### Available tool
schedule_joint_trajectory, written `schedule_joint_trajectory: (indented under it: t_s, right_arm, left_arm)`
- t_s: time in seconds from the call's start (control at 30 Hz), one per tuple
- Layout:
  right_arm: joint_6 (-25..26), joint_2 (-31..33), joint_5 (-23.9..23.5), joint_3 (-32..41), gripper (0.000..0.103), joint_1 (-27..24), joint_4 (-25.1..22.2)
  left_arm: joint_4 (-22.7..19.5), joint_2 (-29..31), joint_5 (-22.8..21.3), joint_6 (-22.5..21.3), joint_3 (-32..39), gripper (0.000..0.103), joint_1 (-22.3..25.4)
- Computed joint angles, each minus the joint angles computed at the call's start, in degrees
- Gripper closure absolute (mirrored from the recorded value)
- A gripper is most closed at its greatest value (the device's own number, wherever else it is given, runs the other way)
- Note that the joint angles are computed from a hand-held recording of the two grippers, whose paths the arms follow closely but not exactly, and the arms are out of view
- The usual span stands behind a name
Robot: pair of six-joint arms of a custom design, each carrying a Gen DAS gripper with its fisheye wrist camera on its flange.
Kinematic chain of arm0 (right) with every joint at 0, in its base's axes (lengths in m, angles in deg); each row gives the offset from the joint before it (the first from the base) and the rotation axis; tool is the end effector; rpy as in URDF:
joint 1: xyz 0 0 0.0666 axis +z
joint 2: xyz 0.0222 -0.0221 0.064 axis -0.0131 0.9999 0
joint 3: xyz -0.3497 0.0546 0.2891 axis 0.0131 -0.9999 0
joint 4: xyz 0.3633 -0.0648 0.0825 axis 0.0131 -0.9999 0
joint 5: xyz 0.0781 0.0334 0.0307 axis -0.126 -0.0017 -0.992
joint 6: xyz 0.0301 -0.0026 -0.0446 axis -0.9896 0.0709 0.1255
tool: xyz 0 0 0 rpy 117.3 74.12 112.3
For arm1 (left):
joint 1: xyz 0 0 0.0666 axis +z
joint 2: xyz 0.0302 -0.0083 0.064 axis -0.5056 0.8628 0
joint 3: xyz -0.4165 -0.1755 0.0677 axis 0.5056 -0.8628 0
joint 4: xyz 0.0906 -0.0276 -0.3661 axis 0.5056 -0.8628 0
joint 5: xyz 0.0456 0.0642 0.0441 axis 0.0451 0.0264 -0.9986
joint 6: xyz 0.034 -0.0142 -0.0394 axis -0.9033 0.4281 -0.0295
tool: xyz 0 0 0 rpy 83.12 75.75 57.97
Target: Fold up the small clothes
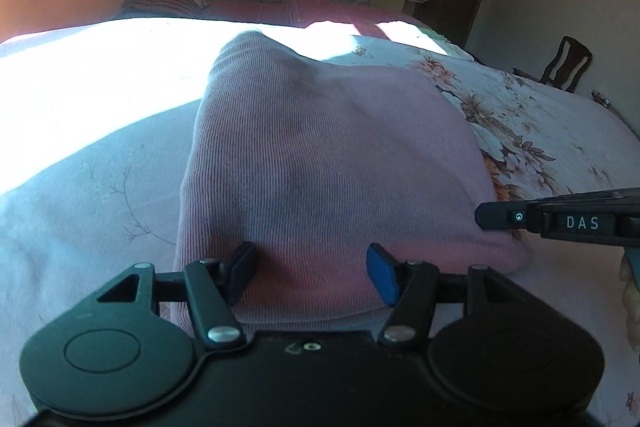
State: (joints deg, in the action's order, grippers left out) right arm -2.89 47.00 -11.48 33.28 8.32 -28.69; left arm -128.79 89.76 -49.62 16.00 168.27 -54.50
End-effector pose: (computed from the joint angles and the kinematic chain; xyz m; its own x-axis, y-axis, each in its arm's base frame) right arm 0.4317 0.0727 0.4937 -0.7871 0.1799 -0.5900 0.0087 0.9597 0.2810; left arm 0.4849 -0.2220 0.4884 -0.7042 0.2333 -0.6706 0.4201 0.8983 -0.1287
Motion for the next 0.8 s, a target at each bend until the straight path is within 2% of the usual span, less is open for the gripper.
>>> schedule_joint_trajectory:
  t_s: [0.17,0.3,0.4,0.47,0.57,0.73,0.77,0.8]
  right_arm:
    - [-1.7,1.2,-0.2,3.7,0.103,-1.1,3.2]
    - [-2.4,5.4,1.3,7.2,0.103,-1.6,4.0]
    - [-2.5,8.7,2.3,9.1,0.103,-2.0,3.1]
    - [-2.1,10.5,2.9,9.6,0.103,-2.2,1.4]
    - [-2.3,10.7,2.1,7.9,0.103,-2.9,3.4]
    - [-4.9,8.5,1.3,8.0,0.103,-3.0,2.5]
    - [-4.8,7.5,1.3,7.6,0.101,-2.8,2.6]
    - [-4.8,6.6,1.7,7.1,0.091,-2.5,2.8]
  left_arm:
    - [0.9,1.0,-0.1,-0.4,4.4,0.044,0.1]
    - [0.3,6.3,-2.3,1.0,10.9,0.044,-0.2]
    - [-1.8,10.4,-2.9,1.9,14.6,0.044,-0.2]
    - [-1.3,11.1,-3.6,1.3,14.5,0.043,-0.3]
    - [0.2,10.6,-4.8,-0.5,13.0,0.043,-0.9]
    - [-1.8,10.5,-4.4,-0.5,14.3,0.039,-0.9]
    - [-2.6,10.5,-4.0,-0.4,14.9,0.037,-0.9]
    - [-3.5,10.5,-3.9,-0.2,15.2,0.035,-0.8]
